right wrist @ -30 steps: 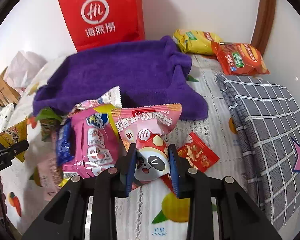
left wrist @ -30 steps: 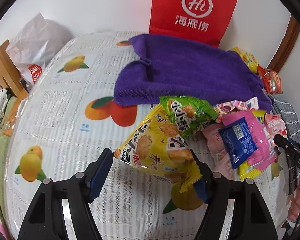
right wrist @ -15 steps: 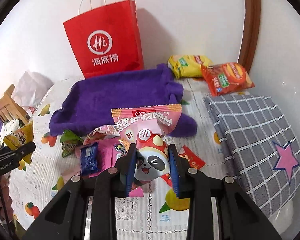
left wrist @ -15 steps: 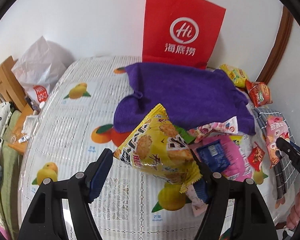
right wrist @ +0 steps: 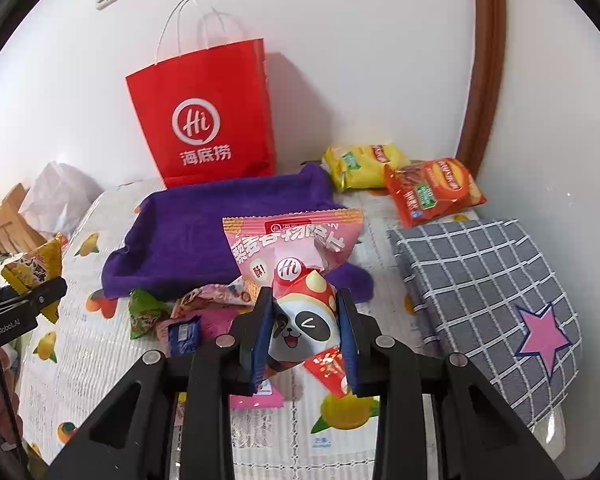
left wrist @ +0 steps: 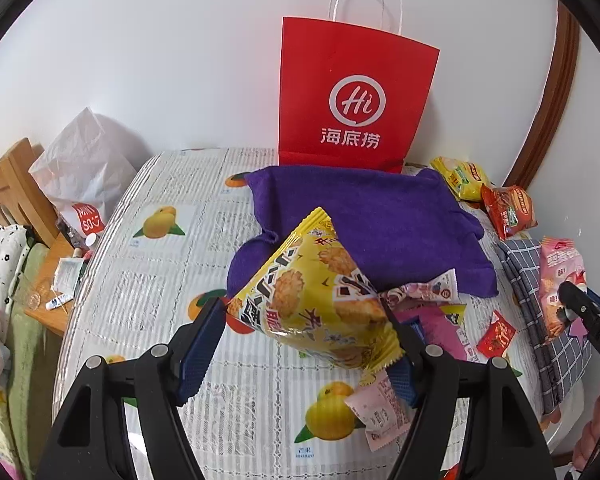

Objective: Organize snacks
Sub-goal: 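Carry both snacks over the purple towel and open both tools to release them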

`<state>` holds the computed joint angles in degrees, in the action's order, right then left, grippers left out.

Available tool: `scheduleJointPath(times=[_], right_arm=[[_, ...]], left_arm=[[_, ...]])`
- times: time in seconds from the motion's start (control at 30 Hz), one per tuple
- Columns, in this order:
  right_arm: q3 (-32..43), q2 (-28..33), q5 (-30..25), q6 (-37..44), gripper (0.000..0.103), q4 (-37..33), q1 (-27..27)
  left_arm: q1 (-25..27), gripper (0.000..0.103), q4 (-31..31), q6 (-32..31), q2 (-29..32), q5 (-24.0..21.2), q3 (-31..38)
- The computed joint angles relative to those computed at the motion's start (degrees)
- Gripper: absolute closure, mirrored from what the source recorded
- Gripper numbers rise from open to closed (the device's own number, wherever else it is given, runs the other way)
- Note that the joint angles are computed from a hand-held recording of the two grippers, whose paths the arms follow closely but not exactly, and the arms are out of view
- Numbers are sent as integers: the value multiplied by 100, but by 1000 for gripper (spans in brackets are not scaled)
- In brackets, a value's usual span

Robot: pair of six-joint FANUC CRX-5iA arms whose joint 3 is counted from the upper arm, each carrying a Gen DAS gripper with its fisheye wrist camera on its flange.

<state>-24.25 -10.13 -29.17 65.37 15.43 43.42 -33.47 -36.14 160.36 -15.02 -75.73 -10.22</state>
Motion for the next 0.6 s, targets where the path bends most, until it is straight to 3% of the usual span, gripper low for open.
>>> scheduleJointPath(times=[0.6], right_arm=[[565,471,91,218,72,-155,-139]], left_arm=[[505,31,-72,-313,84,33,196]])
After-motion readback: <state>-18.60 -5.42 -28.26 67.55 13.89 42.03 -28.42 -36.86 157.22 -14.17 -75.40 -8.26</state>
